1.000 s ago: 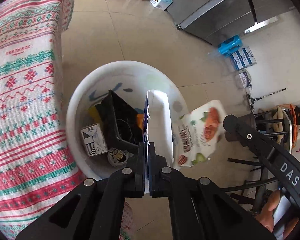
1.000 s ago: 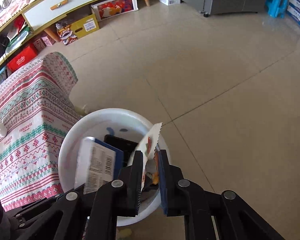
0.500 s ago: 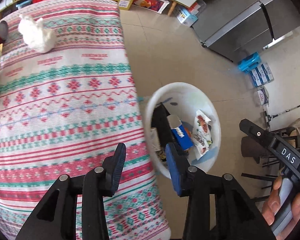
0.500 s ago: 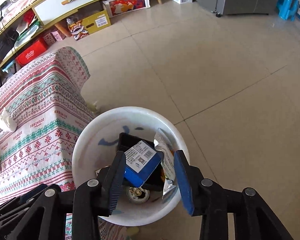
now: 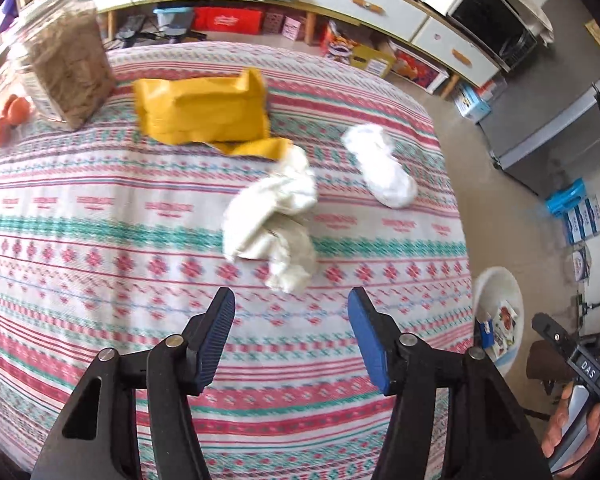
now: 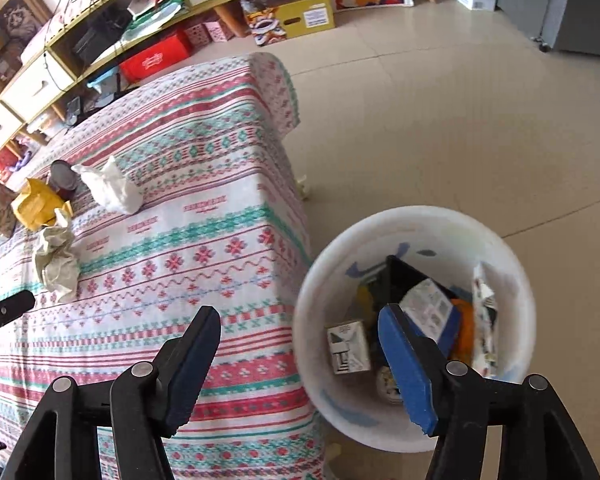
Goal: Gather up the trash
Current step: 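Grasp the crumpled white paper with the left tool while the right tool grasps the white tissue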
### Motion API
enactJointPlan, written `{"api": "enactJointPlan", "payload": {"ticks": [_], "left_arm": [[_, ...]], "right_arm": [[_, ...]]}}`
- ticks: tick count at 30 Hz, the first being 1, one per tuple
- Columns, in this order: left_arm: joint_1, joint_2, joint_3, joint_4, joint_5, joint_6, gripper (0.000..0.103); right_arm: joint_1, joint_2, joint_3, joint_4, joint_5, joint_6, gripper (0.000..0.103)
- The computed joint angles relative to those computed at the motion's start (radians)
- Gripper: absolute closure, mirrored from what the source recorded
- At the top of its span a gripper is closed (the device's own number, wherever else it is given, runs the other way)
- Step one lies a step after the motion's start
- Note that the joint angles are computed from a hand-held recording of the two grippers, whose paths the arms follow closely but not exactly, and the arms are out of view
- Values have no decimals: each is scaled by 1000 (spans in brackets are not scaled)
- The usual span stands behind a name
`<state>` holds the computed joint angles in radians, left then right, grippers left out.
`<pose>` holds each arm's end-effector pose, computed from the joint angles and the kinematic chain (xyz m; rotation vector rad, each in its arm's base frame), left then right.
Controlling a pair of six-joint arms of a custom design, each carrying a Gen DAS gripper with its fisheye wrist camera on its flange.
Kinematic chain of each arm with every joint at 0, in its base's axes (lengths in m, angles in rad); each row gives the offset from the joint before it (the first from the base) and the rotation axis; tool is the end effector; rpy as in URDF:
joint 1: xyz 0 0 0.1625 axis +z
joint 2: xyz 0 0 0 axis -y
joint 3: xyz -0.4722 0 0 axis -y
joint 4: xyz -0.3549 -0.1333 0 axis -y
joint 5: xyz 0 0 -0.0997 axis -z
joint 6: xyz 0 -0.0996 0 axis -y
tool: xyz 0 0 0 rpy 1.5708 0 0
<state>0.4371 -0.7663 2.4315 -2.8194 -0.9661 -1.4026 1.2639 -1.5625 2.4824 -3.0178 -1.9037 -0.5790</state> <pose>-0.2501 -0.3265 0.0214 -0.1725 2.5098 -0.5893 -0.0104 -0.3664 0.3211 0.2346 -2.5782 0.4443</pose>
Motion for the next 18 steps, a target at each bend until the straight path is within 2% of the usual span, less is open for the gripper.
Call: {"api": "enactJointPlan", "payload": {"ticks": [2,5,10,14,15,17,18], "left_arm": [[24,-40,35,0,20,-4,40],[45,-47,50,-31,34,42,40],[70,32,3,-106,40,223,40],[113,76,-21,-135,67,263,41],[124,82,-16,-166,68,280,46],[139,95,7,-265,54,321,71],[141,94,17,-289,49,322,71]], "right_arm": [[33,39,8,-16,-16,14,32],[89,110,20,-74,-55,16,32],[161,229,24,-184,-113,13,32],[203,303,6,-229,-112,19,32],[213,325,1,-246,-105,10,32],[228,384,-9,-308,-102,-31,32],[238,423,-18,-346,-124,-40,32]]}}
